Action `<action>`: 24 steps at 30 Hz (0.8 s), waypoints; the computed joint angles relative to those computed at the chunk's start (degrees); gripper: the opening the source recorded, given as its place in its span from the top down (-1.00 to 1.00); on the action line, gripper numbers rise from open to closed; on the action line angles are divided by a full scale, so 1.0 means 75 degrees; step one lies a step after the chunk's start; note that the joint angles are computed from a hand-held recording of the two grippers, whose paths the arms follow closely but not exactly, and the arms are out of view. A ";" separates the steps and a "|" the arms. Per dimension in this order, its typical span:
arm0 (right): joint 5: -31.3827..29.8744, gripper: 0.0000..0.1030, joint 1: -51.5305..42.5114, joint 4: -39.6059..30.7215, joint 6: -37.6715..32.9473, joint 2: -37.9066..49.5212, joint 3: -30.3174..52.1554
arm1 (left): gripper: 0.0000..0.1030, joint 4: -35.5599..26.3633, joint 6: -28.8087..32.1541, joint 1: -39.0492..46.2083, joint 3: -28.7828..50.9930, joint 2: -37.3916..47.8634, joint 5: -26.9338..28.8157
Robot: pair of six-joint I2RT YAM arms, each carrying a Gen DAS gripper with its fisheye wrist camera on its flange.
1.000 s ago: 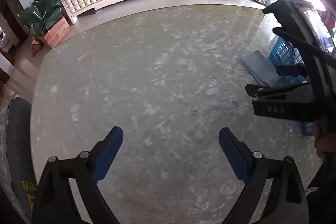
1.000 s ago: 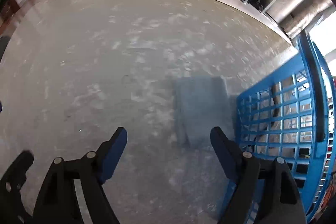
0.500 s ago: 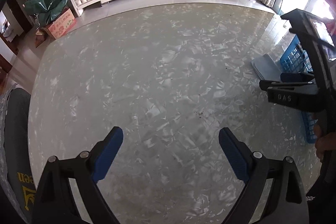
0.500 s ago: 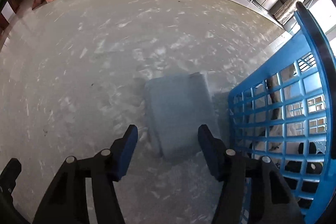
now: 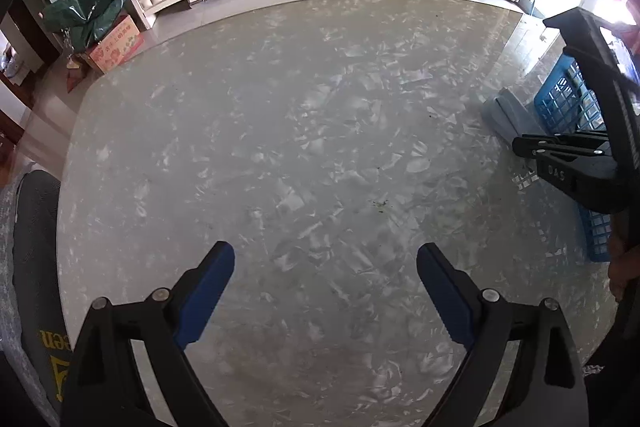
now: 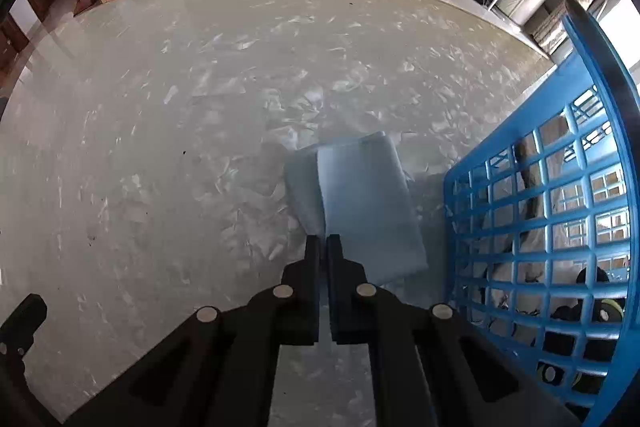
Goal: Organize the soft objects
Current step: 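Close the right tool on the light-blue cloth, then lift the light-blue cloth into the basket and open the right tool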
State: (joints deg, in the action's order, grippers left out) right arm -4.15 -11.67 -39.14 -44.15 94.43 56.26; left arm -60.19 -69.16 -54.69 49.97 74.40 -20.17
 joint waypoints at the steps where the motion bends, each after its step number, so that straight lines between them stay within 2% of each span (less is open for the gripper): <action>1: -0.0046 0.95 -0.0065 -0.0120 -0.0010 0.0067 0.0112 | -0.78 -0.0019 -0.0013 -0.0014 -0.0007 -0.0040 -0.0012; 11: -0.0581 0.96 -0.0494 -0.1281 -0.0820 -0.1061 0.0291 | -0.78 -0.0316 -0.0251 -0.0218 0.0196 -0.0113 -0.0259; 18: -0.1255 0.96 -0.1233 -0.2562 -0.1779 -0.1460 0.0888 | -0.78 -0.0628 -0.0637 -0.0596 0.0519 -0.0058 -0.0442; 24: -0.1923 0.96 -0.1965 -0.4135 -0.2797 -0.1591 0.1852 | -0.78 -0.1155 -0.1148 -0.0958 0.1162 -0.0006 -0.0652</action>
State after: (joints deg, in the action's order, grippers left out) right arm -18.57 -26.40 -70.15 -65.13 82.50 70.16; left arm -68.85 -77.77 -61.87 58.68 74.35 -25.06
